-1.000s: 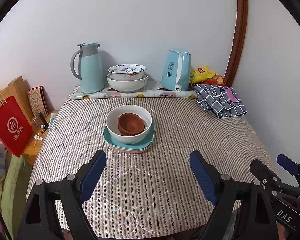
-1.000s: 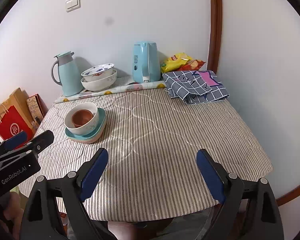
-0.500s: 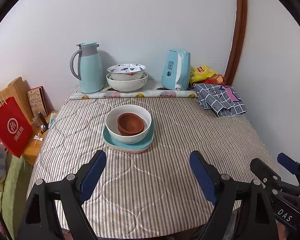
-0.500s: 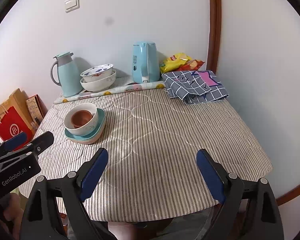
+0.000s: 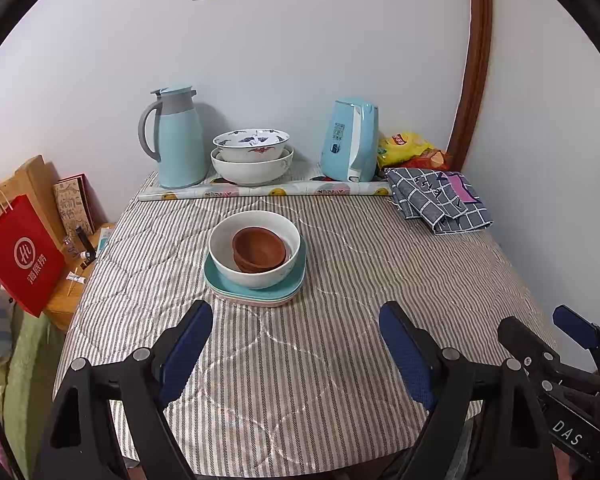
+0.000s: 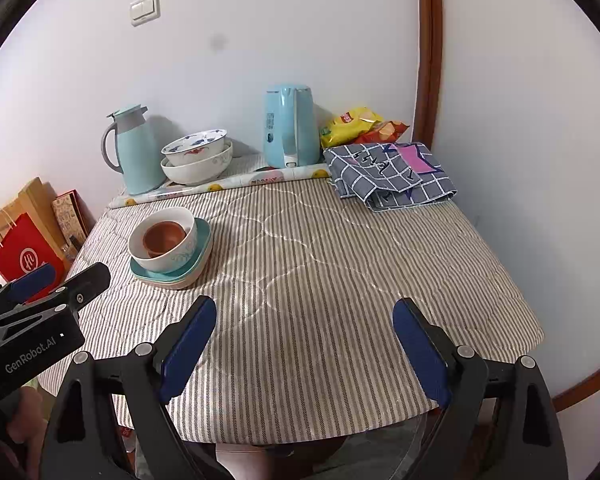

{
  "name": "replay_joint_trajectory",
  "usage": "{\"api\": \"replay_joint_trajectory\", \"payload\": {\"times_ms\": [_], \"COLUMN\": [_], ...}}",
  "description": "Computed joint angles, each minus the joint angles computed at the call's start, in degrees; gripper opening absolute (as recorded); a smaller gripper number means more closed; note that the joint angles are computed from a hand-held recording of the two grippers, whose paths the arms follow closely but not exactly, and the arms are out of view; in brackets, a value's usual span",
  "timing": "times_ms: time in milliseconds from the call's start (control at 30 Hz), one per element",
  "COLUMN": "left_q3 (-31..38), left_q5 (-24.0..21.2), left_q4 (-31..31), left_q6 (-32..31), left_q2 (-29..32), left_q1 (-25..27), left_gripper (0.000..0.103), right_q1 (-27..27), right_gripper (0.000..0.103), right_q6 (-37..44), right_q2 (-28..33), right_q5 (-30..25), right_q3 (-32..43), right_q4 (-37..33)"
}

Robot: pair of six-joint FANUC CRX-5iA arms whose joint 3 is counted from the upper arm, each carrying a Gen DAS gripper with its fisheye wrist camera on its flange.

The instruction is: Organize plates and bowls

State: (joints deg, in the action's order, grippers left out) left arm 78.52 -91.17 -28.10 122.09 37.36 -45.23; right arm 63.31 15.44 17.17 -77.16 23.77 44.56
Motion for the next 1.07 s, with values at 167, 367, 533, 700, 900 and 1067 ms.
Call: {"api": "replay_joint_trajectory", "payload": {"times_ms": [167,367,533,700,900,1067], "left_q3": [-0.4,-0.3,-0.6,-1.7,-4.1,-6.5], "left_q5": [0.2,0.1,0.2,0.8,2.3,3.4], "left_q4": [0.0,0.1,-0.1,-0.3,-0.4,0.5], "left_q6": [0.0,-0.1,0.1,0.5,1.4,2.3], "left_q2": [-0.3,-0.3,-0.5,-1.1,-2.4,-3.1], "left_q1": [0.1,0.2,0.1,0.1,0.2,1.2], "left_gripper": [0.085,0.085,0.085,0.085,0.085,0.085], "right_q1": [0.0,0.0,0.0,0.2,0.2,-0.2], "right_gripper": [0.089,0.089,0.089,0.089,0.089,0.090], "right_q6": [-0.1,-0.1,-0.1,-0.2,-0.2,0.0], "right_q2": [0.1,0.1,0.3,0.4,0.7,1.8], "right_q5": [-0.1,0.0,0.1,0.3,0.4,1.2], "right_q3": [0.1,0.3,0.5,0.6,0.9,1.9], "right_q4": [0.1,0.2,0.1,0.4,0.5,-0.5]}}
